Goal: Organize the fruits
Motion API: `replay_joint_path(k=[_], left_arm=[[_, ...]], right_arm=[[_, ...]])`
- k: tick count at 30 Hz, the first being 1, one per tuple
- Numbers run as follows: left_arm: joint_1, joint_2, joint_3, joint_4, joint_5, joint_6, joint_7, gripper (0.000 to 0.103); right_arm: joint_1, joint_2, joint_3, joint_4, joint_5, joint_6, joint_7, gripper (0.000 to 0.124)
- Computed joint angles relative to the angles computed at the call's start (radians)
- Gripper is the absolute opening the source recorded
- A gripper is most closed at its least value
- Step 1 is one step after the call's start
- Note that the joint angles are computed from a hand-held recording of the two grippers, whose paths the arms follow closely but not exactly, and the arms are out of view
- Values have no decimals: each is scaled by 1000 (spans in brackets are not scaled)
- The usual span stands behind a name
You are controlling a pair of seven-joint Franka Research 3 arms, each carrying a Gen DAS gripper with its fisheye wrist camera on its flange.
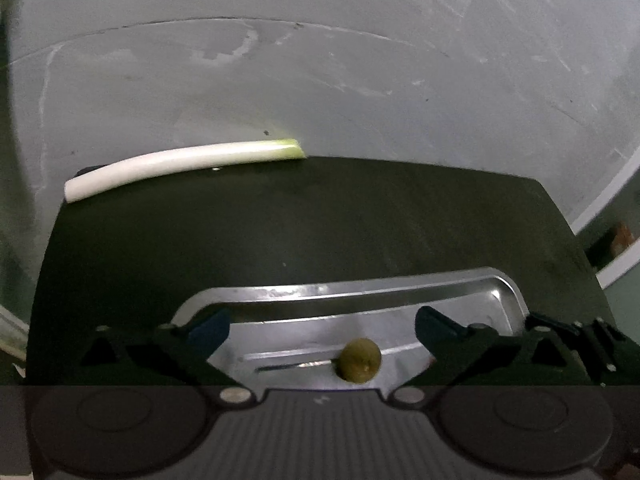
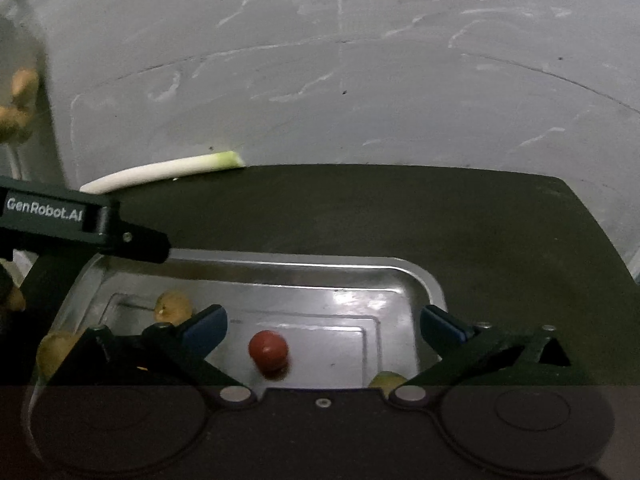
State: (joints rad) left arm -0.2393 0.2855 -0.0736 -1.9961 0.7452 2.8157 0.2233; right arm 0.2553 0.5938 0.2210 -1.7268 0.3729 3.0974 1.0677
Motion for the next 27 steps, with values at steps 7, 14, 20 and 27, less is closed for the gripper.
replay_joint_path(k=[7, 14, 20, 27], left_arm=[[-7, -11, 15, -10, 41, -21, -72, 102], [5, -31, 2, -30, 56, -32, -91, 102], [12, -54, -5, -42, 71, -60, -100, 102], [35, -95, -18, -89, 67, -56, -127, 102]], right_arm=[[50, -27, -58, -28, 2, 11, 73, 102], [116, -73, -142, -64, -28, 8, 191, 102], [180, -105, -217, -94, -99, 6, 282, 102], [192, -125, -223, -114, -150, 18, 320, 102]])
